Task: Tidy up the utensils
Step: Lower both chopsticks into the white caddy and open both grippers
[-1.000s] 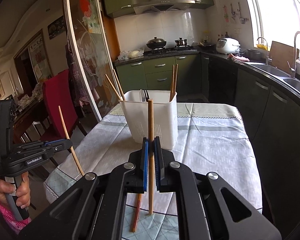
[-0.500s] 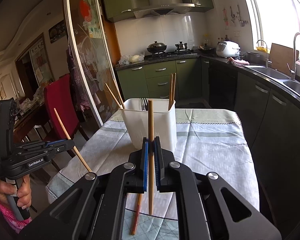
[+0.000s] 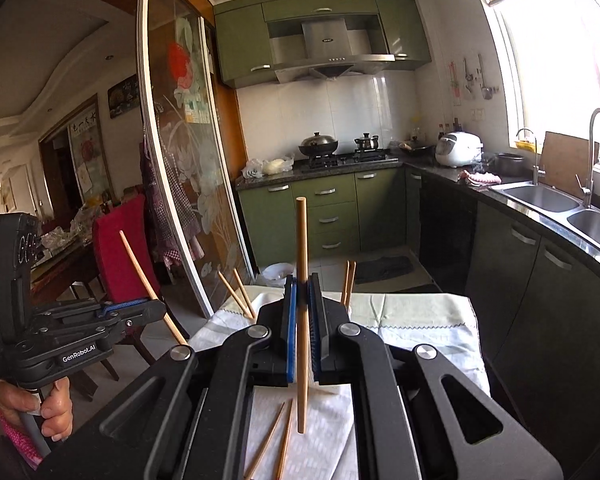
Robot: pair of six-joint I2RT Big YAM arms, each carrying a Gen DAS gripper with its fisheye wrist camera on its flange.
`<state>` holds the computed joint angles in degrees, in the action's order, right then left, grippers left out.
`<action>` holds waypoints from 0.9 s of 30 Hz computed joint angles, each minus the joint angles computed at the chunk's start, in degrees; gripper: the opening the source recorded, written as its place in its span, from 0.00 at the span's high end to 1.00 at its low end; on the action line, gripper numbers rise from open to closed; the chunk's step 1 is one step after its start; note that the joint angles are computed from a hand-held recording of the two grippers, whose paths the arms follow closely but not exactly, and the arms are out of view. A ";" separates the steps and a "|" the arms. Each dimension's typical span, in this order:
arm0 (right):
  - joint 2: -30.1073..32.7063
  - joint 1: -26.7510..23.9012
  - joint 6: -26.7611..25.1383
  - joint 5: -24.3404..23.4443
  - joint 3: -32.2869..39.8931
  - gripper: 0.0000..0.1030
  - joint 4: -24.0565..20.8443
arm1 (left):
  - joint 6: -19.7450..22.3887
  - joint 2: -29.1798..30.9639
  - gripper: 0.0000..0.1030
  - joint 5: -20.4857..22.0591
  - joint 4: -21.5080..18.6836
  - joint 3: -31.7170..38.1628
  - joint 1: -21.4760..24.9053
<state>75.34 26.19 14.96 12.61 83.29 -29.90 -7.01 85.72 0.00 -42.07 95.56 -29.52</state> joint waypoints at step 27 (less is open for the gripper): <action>20.49 -6.99 -1.27 -4.50 21.18 0.94 -2.43 | 0.82 21.34 0.94 -4.99 -4.46 26.07 -0.18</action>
<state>95.83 19.20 13.69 8.10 104.47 -32.33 -6.20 107.06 -4.99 -46.53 121.62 -29.70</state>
